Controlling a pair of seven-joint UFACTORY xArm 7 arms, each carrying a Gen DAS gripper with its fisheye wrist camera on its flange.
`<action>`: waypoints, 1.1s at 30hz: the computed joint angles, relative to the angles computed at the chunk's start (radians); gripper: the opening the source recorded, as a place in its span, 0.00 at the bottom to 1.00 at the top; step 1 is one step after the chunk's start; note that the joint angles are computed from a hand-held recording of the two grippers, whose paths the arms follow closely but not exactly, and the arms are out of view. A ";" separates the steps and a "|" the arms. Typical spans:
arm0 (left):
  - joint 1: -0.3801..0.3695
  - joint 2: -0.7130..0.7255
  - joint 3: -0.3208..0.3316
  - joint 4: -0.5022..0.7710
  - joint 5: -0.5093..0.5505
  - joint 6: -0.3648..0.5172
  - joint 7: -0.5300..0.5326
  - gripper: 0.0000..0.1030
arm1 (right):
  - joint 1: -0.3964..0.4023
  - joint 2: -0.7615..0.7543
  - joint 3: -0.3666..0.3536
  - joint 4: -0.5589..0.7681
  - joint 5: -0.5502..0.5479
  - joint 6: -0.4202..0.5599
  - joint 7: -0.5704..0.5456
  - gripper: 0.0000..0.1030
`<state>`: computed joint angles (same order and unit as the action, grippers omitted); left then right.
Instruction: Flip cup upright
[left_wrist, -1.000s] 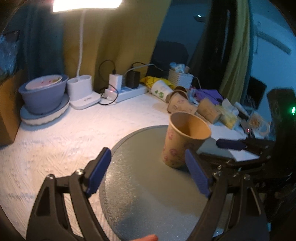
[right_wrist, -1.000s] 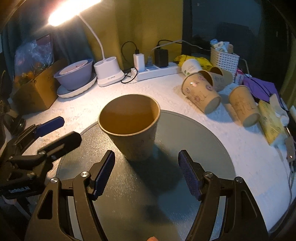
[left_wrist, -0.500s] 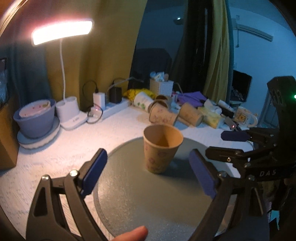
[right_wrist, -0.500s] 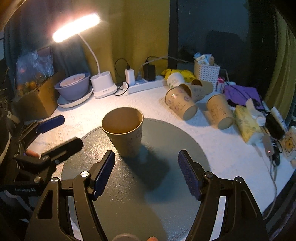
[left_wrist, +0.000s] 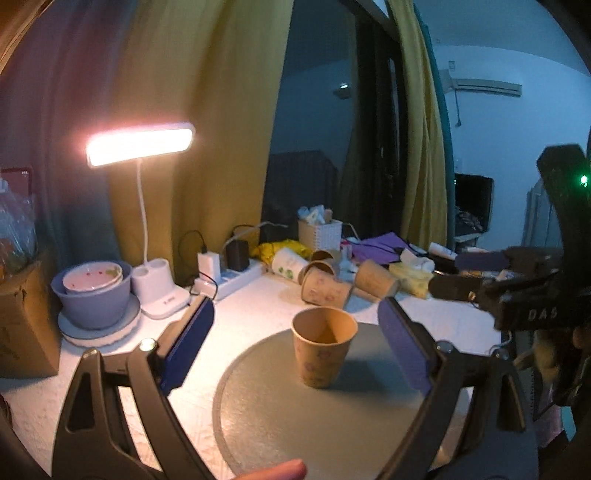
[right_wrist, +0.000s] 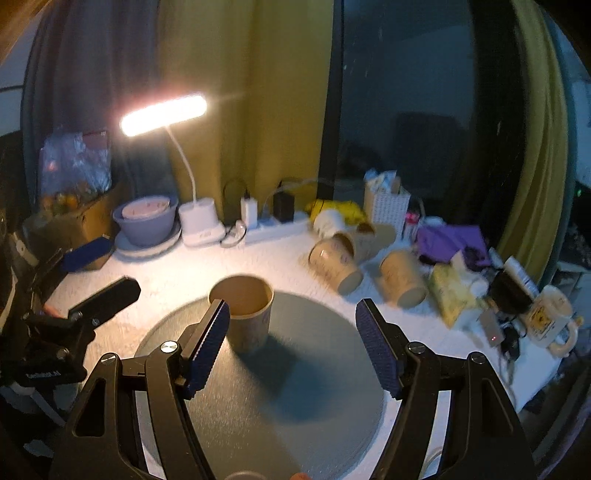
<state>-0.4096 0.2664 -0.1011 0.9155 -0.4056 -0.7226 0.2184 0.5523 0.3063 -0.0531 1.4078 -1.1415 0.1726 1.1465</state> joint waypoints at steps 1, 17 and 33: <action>0.010 0.000 -0.002 -0.005 0.022 -0.011 -0.018 0.89 | 0.018 -0.003 -0.020 0.003 -0.048 -0.002 0.047 0.72; -0.001 0.004 0.002 -0.001 -0.013 -0.007 -0.015 0.89 | 0.014 0.029 -0.018 0.018 0.006 -0.029 -0.007 0.72; -0.009 0.005 -0.001 -0.003 -0.023 -0.008 -0.010 0.89 | 0.035 0.039 -0.040 0.019 0.045 -0.034 -0.041 0.72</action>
<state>-0.4182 0.2713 -0.1019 0.9125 -0.4283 -0.7306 0.2089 0.5877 0.3452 -0.0928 1.4271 -1.0968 0.1383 1.1051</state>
